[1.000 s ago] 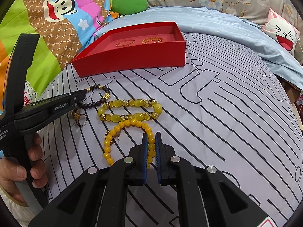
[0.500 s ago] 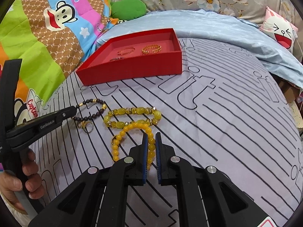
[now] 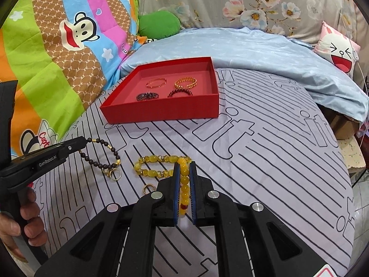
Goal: Organize jewelry
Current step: 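Carry both bracelets into the red tray and open both tools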
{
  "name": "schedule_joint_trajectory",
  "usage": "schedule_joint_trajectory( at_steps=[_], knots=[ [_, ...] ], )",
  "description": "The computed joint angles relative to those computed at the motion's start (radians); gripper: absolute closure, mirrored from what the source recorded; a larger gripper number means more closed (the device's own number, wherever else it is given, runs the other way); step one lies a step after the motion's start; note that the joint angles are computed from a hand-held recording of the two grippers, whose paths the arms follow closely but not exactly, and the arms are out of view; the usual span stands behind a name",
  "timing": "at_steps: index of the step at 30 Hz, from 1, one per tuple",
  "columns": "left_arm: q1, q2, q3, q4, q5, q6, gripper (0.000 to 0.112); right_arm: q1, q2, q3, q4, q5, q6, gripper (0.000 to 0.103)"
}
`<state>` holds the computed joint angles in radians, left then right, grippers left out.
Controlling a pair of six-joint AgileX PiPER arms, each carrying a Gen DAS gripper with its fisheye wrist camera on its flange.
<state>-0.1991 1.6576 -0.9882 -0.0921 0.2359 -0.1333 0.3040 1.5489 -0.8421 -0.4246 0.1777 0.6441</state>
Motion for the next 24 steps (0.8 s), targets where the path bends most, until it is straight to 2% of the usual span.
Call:
schedule_joint_trajectory(
  at_steps=[4, 6, 12, 14, 19, 24],
  knots=[
    [0.003, -0.009, -0.042, -0.08, 0.031, 0.093, 0.105, -0.016, -0.005, -0.036, 0.092, 0.01, -0.111, 0.096],
    [-0.008, -0.013, -0.068, -0.029, 0.042, 0.056, 0.105, -0.023, -0.005, -0.06, 0.121, 0.017, -0.154, 0.096],
    [-0.015, 0.023, -0.203, -0.06, 0.105, 0.112, 0.105, -0.063, 0.046, -0.205, 0.419, 0.061, -0.491, 0.096],
    [-0.01, 0.049, -0.273, -0.108, 0.134, 0.166, 0.105, -0.081, 0.087, -0.283, 0.534, 0.09, -0.617, 0.096],
    [-0.012, 0.161, -0.492, -0.107, 0.206, 0.18, 0.105, -0.106, 0.239, -0.539, 0.646, 0.188, -0.75, 0.096],
    [0.008, 0.328, -0.756, -0.184, 0.29, 0.231, 0.105, -0.108, 0.4, -0.788, 0.637, 0.276, -0.748, 0.096]
  ],
)
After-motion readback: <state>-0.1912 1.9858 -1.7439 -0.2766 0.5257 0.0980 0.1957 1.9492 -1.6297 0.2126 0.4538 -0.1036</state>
